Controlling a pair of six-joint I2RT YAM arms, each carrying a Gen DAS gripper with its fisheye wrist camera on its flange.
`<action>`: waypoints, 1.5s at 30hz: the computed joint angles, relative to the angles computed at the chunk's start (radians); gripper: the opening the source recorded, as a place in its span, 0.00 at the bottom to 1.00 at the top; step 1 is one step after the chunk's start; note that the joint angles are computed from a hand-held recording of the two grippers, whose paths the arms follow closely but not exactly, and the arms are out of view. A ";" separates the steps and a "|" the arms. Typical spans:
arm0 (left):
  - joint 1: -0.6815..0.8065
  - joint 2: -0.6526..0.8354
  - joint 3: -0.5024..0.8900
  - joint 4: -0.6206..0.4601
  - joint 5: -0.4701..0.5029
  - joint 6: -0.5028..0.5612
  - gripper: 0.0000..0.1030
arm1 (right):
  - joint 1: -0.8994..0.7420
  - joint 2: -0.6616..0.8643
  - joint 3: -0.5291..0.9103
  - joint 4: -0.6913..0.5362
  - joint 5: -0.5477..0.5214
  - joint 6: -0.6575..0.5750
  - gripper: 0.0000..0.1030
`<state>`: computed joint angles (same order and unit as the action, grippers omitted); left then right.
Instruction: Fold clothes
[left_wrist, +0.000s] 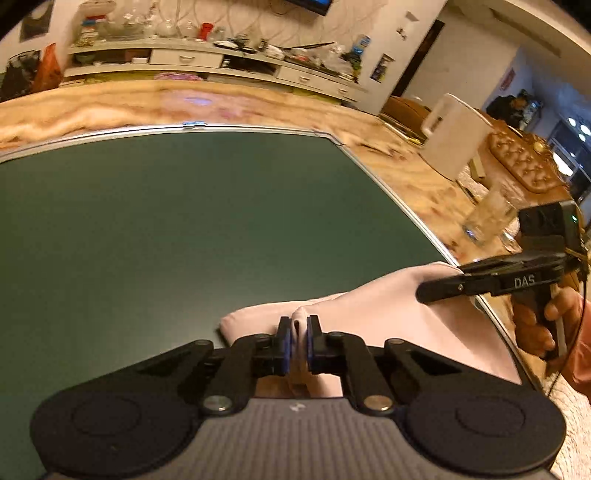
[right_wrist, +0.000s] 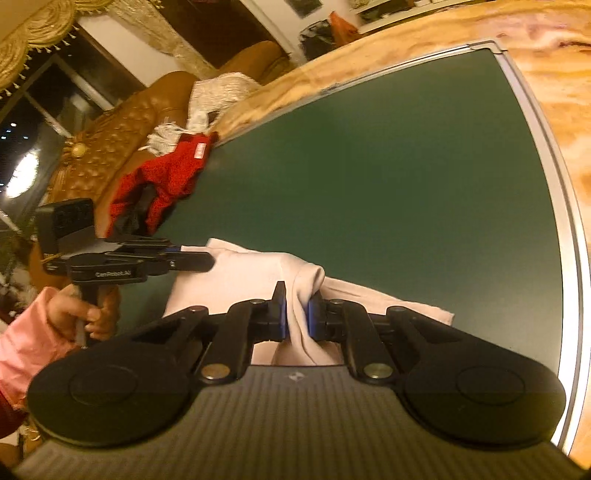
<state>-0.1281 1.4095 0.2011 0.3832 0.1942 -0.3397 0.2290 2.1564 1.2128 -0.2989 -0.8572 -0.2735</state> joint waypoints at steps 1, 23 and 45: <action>-0.012 0.011 0.001 0.003 -0.020 0.002 0.09 | 0.009 -0.004 -0.009 0.015 0.015 0.007 0.17; -0.540 -0.013 0.056 -0.126 -0.549 -0.370 0.56 | 0.264 -0.308 -0.353 0.319 0.507 0.093 0.51; -0.390 -0.156 0.347 -0.821 -0.498 -0.788 0.99 | 0.443 -0.333 -0.089 -0.146 0.938 0.468 0.72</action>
